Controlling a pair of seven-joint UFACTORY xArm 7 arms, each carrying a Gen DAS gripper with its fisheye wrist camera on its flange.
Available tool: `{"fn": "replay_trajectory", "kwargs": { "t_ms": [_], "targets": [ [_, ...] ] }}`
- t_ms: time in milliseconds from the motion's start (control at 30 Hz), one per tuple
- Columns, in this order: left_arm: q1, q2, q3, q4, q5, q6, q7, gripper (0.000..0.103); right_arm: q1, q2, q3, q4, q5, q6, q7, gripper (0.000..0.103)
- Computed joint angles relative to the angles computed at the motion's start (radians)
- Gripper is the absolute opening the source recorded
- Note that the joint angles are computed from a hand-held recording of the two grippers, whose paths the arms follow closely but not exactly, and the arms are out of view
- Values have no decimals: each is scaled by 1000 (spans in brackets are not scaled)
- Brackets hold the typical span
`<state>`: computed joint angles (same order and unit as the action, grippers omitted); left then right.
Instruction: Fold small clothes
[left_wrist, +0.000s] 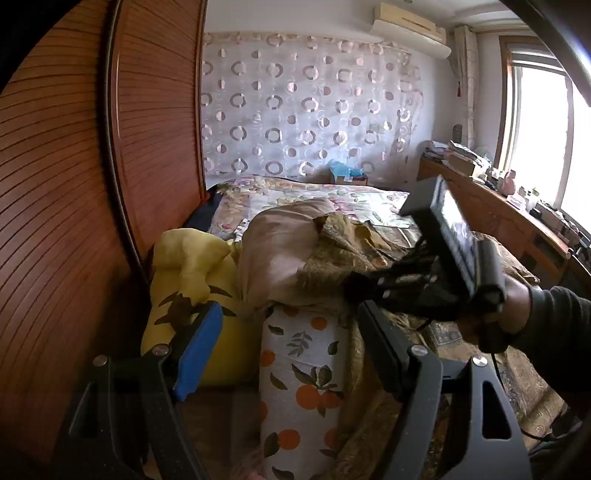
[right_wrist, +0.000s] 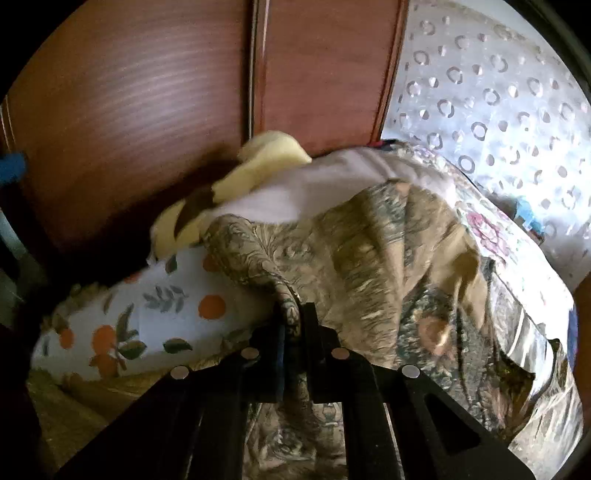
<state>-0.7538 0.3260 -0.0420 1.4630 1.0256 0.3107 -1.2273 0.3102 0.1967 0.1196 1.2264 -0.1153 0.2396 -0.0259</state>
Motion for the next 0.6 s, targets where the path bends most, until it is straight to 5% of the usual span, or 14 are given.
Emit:
{"fn": "replay_trajectory", "kwargs": {
  "t_ms": [267,400,533,600],
  "targets": [
    [-19,72,-5,77,-72,-13,78,76,-128,-104,18,-116,275,-118,-73,8],
    [-30,145,-10,162,-175,-7,184,76,-125,-142,-42,-166,149,-113,46,10],
    [-36,249,-30,299,-293,34,328,76,-150,-191,-46,-228,187,-123,-7,12],
    [-37,319,-46,398,-356,70,413,76,-157,-216,-46,-253,160,-110,21,34]
  ]
}}
